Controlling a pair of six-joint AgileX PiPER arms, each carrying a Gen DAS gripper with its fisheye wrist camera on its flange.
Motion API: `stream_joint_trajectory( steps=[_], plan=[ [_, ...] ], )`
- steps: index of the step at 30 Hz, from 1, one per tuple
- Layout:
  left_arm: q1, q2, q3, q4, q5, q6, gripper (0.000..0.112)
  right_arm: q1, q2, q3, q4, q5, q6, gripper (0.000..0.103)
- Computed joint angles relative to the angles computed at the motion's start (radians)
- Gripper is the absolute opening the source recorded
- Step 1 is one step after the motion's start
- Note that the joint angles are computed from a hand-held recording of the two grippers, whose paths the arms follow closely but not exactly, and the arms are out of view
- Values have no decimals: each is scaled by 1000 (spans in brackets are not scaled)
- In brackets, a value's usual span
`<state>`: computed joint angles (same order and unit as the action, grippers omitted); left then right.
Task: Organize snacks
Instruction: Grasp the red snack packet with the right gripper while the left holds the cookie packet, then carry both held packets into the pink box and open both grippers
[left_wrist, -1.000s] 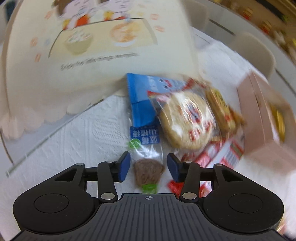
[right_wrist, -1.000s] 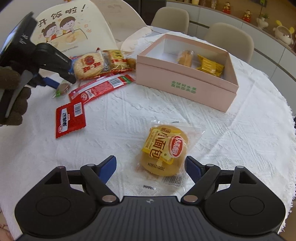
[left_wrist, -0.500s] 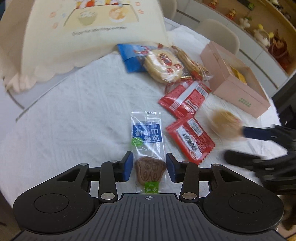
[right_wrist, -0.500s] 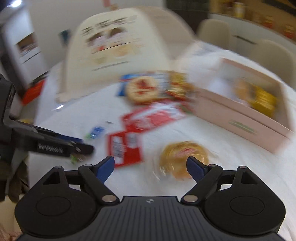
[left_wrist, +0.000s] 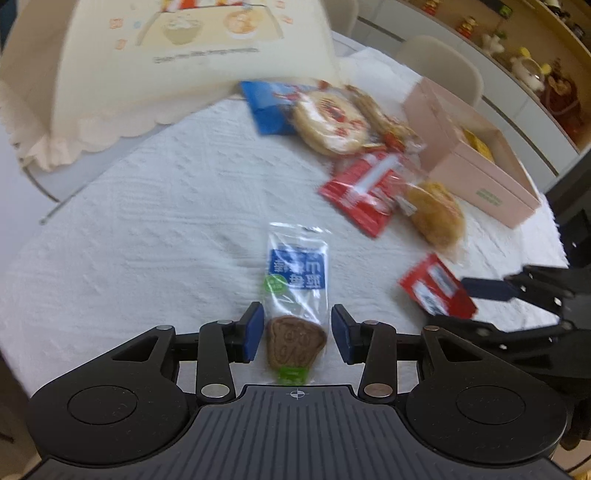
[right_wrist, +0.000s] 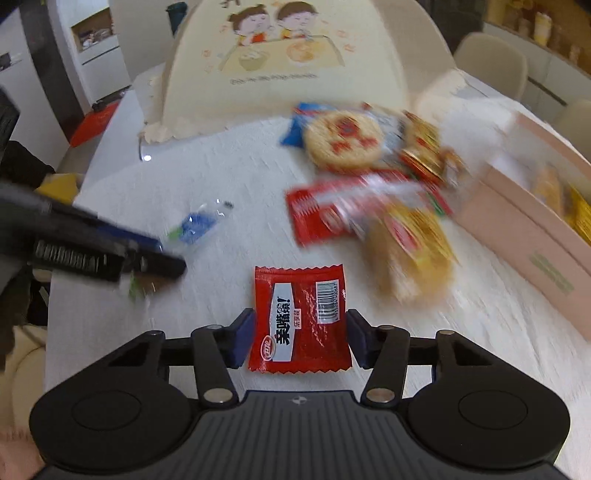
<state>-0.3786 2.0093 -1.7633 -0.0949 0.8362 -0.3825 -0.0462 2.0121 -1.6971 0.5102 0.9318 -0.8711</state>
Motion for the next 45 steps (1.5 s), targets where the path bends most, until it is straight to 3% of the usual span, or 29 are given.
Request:
stream_joint_trajectory(
  steps=[3,7,9,11,13,16,17,22,25,30,36,40,45],
  plan=[
    [-24,40,-64,-35,27,46,45,-62,-84,127,-39,-81,-55,59],
    [-58,122,-200,-100,93,121,45,-98,-187,314,-161,-319,-77,71],
    [-79,154,-262,-108,135,147,45,-96,-216,380,-296,-448,33,72],
    [-103,170,-299,-82,163,153,45,-108,-221,396,-382,-495,148,72],
    [-121,163,-295,-44,169,159,45,-147,-196,327,-308,-397,185,72],
    [-125,148,-276,-31,180,175,45,-215,-126,181,-85,-156,165,73],
    [-123,148,-275,-35,188,186,45,-214,-101,144,-73,-126,203,73],
    [-134,167,-296,-19,202,203,46,-117,-1,51,-221,-202,423,78],
    [-144,187,-329,-2,215,180,46,-96,35,14,-247,-196,435,87],
    [-143,202,-356,-3,233,167,47,-123,57,-23,-187,-151,394,86],
    [-137,202,-350,-14,228,183,48,-168,-13,31,-89,-124,314,58],
    [-148,179,-302,6,188,166,47,-194,-81,79,-45,-91,255,57],
    [-169,190,-334,62,216,136,42,-230,-178,179,14,-106,175,56]
  ],
)
